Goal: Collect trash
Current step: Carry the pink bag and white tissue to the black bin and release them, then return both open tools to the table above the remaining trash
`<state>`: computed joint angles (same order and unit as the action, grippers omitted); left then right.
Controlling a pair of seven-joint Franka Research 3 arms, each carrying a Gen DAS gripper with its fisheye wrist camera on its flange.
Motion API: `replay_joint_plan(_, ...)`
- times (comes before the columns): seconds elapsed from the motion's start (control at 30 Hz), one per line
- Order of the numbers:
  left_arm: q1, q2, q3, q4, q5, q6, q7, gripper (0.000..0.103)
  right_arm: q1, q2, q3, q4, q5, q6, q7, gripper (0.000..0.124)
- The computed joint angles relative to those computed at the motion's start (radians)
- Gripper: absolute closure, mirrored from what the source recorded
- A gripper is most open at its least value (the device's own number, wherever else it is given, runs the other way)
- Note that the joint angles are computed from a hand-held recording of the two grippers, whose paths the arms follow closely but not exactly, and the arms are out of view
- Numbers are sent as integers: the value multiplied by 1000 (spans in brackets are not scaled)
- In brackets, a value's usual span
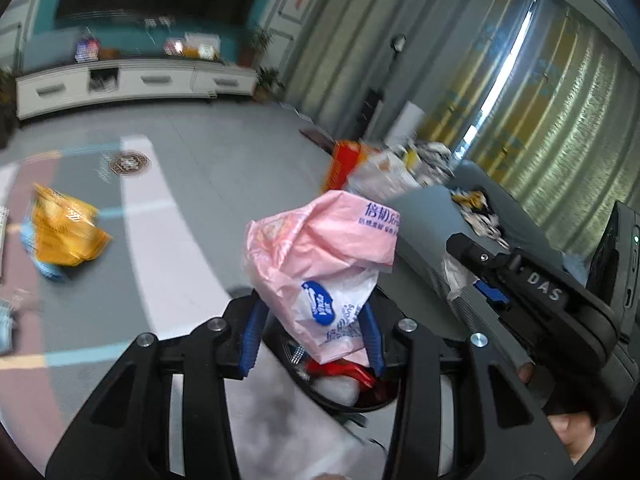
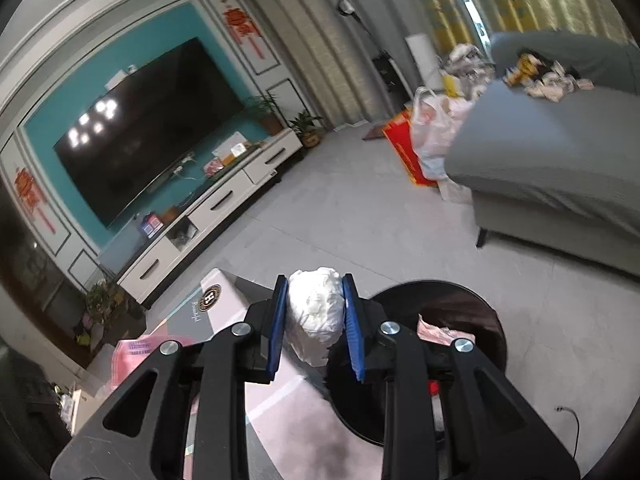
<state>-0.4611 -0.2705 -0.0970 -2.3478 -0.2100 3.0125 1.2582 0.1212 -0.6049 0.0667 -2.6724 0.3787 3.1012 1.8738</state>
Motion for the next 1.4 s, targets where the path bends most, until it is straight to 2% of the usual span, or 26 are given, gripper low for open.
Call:
replay_joint_plan(0.03,-62,27,45,21,-61,-10,55,60,-3,0,-8,-1,2,-14,1,96)
replay_joint_plan(0.1,-139,79,97,67,-199,-42,177,60,-17,1,-25,-6,3,-54,3,95)
replay_joint_plan(0.13,-163,103,112,89,-267,-61,235,60,-20,-1,-33,-11,5,-69,3,95)
replay_joint_plan(0.2,-171,146,111,130,-349,-106,302,60,-33,18,-48,-7,5,-116,4,95)
replay_joint_plan(0.3,-157,208,94,189,-442,-180,380,60,-72,40,-43,-2,-3,-169,31,95)
replay_joint_plan(0.37,-131,248,68,216,-413,-214,343,60,-98,61,-39,7,-11,-209,62,95)
replay_joint_plan(0.5,-89,303,14,245,-360,-219,286,60,-94,84,-50,22,-14,-245,80,95)
replay_joint_plan(0.6,-55,321,-26,251,-387,-228,293,52,-101,100,-39,39,-37,-271,94,93)
replay_joint_plan(0.67,-32,327,-55,254,-403,-222,307,42,-107,103,-35,43,-51,-282,106,86)
replay_joint_plan(0.73,-10,314,-80,240,-396,-206,313,34,-99,108,-46,53,-45,-282,109,68)
replay_joint_plan(0.8,13,285,-103,214,-388,-188,314,26,-104,103,-41,50,-42,-273,130,51)
replay_joint_plan(0.83,26,267,-115,197,-392,-176,320,20,-114,101,-31,51,-49,-273,149,48)
replay_joint_plan(0.87,39,245,-126,176,-405,-162,334,15,-126,99,-19,55,-61,-284,171,48)
replay_joint_plan(0.97,62,161,-133,93,-412,-107,330,9,-127,91,-4,58,-88,-282,197,45)
replay_joint_plan(1.1,83,17,-93,-36,-349,-67,221,6,-133,75,44,62,-142,-253,228,40)
replay_joint_plan(1.17,128,-58,-99,-92,-266,-58,128,5,-139,64,68,62,-172,-232,245,36)
replay_joint_plan(1.23,207,-159,-123,-159,-166,-64,35,3,-142,52,100,59,-205,-190,259,31)
replay_joint_plan(1.3,297,-269,-151,-221,-75,-91,-41,3,-145,40,138,54,-236,-138,266,28)
replay_joint_plan(1.4,429,-443,-177,-300,42,-171,-131,3,-175,34,207,70,-278,-113,299,25)
